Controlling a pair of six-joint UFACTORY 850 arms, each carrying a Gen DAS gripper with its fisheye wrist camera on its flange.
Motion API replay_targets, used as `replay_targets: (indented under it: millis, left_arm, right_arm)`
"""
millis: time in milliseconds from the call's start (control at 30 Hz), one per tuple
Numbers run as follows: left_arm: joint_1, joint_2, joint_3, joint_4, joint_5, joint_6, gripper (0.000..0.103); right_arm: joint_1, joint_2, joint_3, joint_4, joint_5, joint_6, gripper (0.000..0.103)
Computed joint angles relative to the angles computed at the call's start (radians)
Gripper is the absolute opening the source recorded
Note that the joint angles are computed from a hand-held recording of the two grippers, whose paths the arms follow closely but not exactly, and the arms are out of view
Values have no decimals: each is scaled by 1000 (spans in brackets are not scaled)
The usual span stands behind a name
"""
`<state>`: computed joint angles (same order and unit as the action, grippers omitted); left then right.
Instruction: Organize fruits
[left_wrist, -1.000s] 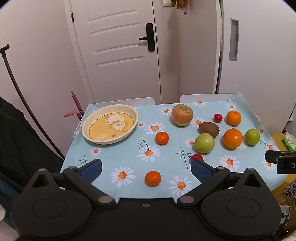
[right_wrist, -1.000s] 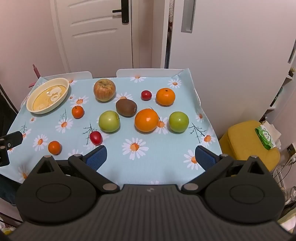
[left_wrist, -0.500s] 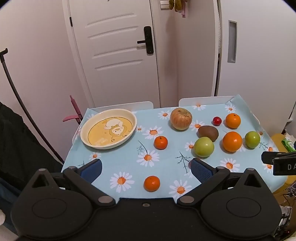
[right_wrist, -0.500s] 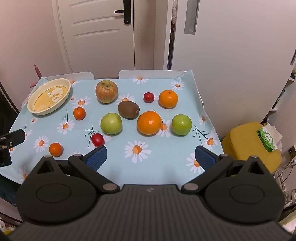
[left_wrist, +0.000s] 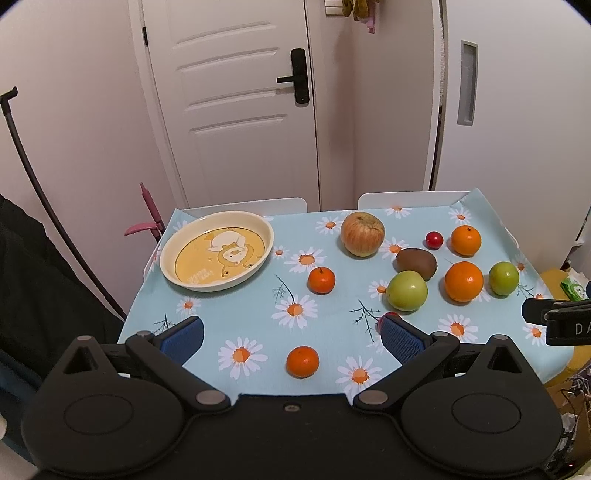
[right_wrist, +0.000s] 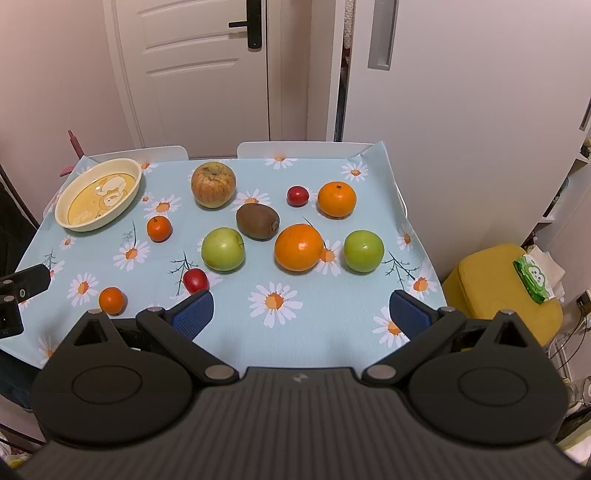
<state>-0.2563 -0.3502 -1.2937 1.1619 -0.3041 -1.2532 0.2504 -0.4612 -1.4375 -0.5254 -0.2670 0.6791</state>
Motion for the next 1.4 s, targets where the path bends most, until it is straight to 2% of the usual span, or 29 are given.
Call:
replay_targets:
  millis: [367, 1400]
  left_arm:
    - [-2, 11, 17, 79, 9, -78, 103]
    - [10, -3, -1, 24, 26, -26, 103]
  right_arm:
    - [5, -4, -5, 3, -3, 1, 103]
    - [4, -22, -24, 51, -5, -44, 103]
